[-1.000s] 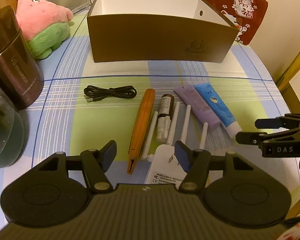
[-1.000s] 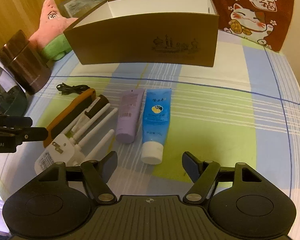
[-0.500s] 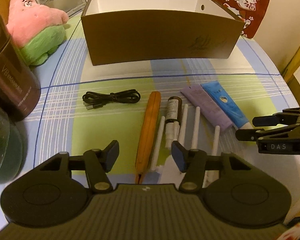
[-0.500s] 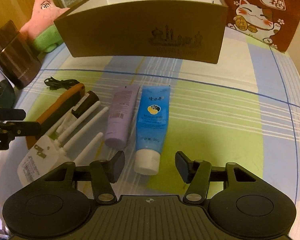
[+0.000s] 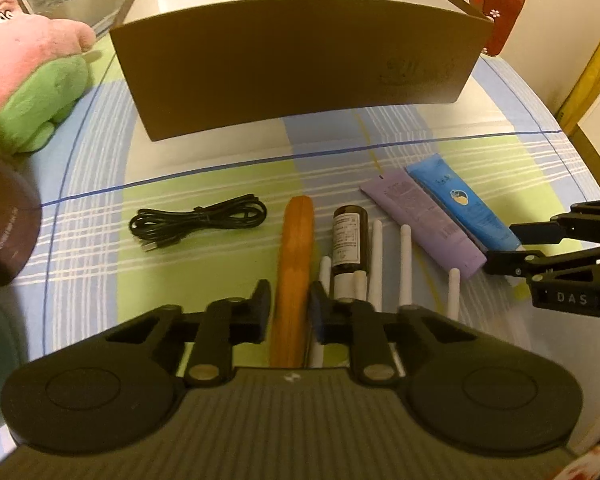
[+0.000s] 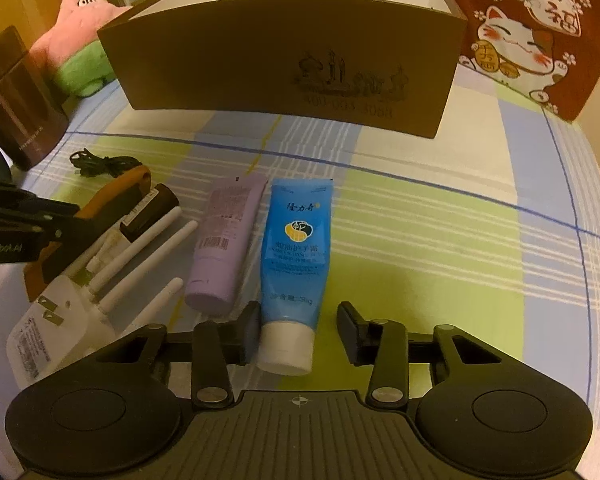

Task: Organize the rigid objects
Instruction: 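Grasp the orange utility knife with the left tool while the right tool grasps the blue tube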

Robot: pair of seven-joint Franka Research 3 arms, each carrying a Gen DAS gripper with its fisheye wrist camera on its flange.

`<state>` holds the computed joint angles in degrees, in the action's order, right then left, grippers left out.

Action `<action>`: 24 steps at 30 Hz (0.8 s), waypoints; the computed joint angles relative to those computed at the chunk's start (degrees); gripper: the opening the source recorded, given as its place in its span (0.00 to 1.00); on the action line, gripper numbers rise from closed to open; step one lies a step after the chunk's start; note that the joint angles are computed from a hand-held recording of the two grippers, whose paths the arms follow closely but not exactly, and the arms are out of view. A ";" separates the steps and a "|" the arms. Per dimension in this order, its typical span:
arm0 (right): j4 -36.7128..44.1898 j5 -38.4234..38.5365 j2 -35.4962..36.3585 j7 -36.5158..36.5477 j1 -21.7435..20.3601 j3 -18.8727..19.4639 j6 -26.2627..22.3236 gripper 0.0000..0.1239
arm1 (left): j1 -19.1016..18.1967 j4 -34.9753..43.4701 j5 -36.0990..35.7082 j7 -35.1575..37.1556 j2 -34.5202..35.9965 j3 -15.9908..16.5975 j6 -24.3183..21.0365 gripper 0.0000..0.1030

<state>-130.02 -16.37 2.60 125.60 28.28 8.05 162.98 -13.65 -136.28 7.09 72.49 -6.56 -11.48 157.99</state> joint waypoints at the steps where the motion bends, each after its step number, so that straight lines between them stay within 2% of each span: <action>1: -0.07 -0.50 -0.02 0.33 0.00 -0.10 0.06 0.26 | -0.01 -0.07 0.16 0.17 0.11 -0.03 0.32 0.14; 5: -0.74 -0.76 -0.48 0.27 -0.30 -0.18 0.40 0.23 | 0.15 -1.13 2.08 -0.33 -0.57 -0.30 1.24 0.14; 11: -3.34 0.83 -3.03 -0.61 -0.94 0.63 -0.34 0.23 | 1.20 -4.28 5.35 -6.30 -4.76 -0.67 -1.50 0.14; 17: -3.99 -1.01 -3.38 0.42 -1.96 1.65 0.13 0.23 | 0.21 -4.93 2.68 -5.36 -5.27 0.69 -2.27 0.14; 21: -2.23 0.05 -1.88 -2.78 -1.81 1.51 -0.50 0.31 | 0.65 -3.61 3.93 -6.26 -3.29 0.02 -2.14 0.16; 24: -0.64 -2.06 -0.52 -1.58 -1.34 0.91 -1.16 0.35 | 0.85 -3.25 4.73 -6.94 -2.53 -0.18 -1.68 0.17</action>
<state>-130.66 -18.43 2.08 124.03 26.94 8.97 161.81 -12.80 -139.53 11.82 65.55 -9.09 -11.66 156.30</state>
